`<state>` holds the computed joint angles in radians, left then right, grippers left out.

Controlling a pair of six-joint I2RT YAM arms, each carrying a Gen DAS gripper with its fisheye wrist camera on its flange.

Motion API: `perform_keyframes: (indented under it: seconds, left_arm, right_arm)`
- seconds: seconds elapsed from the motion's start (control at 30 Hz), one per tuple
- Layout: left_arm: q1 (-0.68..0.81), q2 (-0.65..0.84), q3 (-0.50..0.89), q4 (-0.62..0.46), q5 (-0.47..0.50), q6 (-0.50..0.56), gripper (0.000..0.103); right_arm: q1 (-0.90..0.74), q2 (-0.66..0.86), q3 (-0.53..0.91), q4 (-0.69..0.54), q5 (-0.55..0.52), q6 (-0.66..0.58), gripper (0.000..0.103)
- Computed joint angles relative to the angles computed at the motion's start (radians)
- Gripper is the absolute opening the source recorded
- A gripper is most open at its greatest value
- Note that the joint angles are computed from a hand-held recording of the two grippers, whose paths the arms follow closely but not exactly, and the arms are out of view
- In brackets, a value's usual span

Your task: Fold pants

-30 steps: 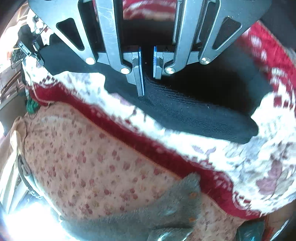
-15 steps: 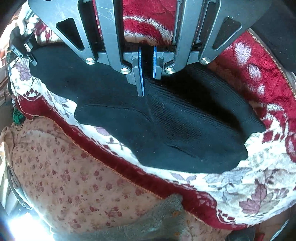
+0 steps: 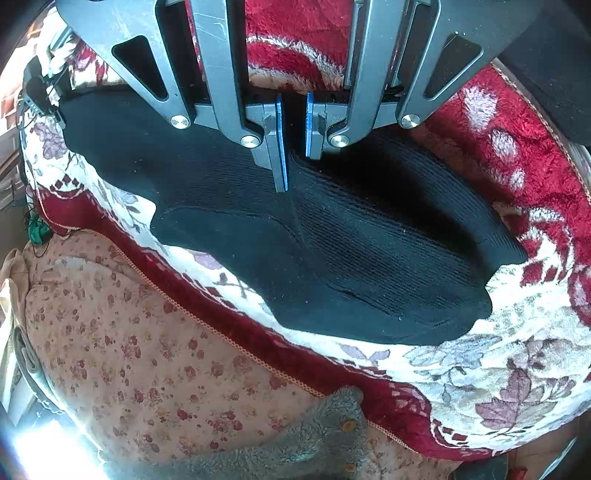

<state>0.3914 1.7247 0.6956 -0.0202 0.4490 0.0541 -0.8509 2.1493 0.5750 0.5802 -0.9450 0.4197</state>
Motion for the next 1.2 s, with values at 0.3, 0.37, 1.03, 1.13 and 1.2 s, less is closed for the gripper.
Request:
perform_keyframes:
  seconds: [0.3,0.37,1.03,1.13,1.2]
  left_arm:
    - [0.020,-0.015,0.003,-0.023,0.020,0.019,0.007]
    - [0.018,-0.010,0.003,-0.024,0.017,0.015,0.007]
    - [0.163,-0.035,0.015,-0.075,0.069,0.047,0.017]
    - [0.214,-0.033,0.045,-0.096,0.081,0.048,0.017]
    - [0.240,-0.015,0.077,-0.117,0.088,0.044,0.019]
  right_arm:
    - [0.027,-0.159,-0.068,-0.110,-0.004,-0.170,0.006]
    - [0.014,-0.194,-0.076,-0.160,0.001,-0.214,0.005]
    - [0.112,-0.437,-0.089,-0.386,0.337,-0.245,0.019]
    - [0.213,-0.500,-0.113,-0.371,0.289,-0.206,0.019]
    - [0.325,-0.527,-0.116,-0.365,0.258,-0.187,0.025]
